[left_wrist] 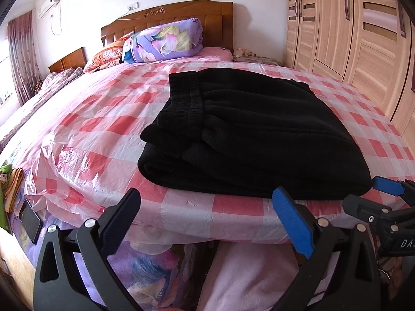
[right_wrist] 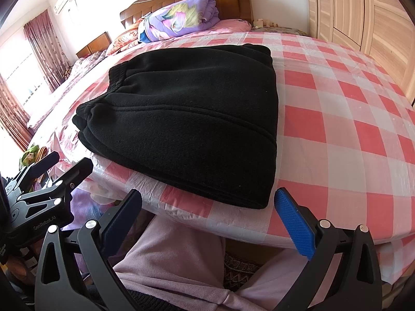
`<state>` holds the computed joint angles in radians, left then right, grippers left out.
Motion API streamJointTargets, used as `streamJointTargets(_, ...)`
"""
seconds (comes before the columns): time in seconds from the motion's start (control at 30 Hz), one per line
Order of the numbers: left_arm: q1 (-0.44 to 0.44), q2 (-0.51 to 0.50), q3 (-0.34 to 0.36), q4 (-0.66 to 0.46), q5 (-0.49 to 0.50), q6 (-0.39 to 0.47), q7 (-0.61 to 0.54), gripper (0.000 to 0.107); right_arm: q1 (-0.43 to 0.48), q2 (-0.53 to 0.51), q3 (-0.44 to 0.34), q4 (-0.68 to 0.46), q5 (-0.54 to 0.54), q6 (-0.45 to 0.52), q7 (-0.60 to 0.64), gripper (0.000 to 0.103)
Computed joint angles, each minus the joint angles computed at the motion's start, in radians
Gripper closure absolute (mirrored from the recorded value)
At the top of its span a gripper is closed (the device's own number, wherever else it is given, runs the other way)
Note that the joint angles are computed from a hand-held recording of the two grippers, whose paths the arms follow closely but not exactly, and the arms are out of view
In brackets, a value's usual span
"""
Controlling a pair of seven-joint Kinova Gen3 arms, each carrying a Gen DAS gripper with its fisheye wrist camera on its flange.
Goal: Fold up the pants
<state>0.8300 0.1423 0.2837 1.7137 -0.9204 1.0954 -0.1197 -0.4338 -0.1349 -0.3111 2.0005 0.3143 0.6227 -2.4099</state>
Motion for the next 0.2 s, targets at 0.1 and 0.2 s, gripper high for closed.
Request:
streamJointTargets(0.1,-0.003,0.0,-0.001,-0.002,0.005,-0.005,-0.008,0.006,0.0,0.0,-0.003,0.001,0.004,-0.001,-0.007,0.004)
streamJointTargets(0.2,-0.003,0.001,-0.001,-0.003,0.004,-0.005,-0.013,0.006,0.0,-0.001,-0.001,0.001,-0.002,-0.002,-0.002,0.004)
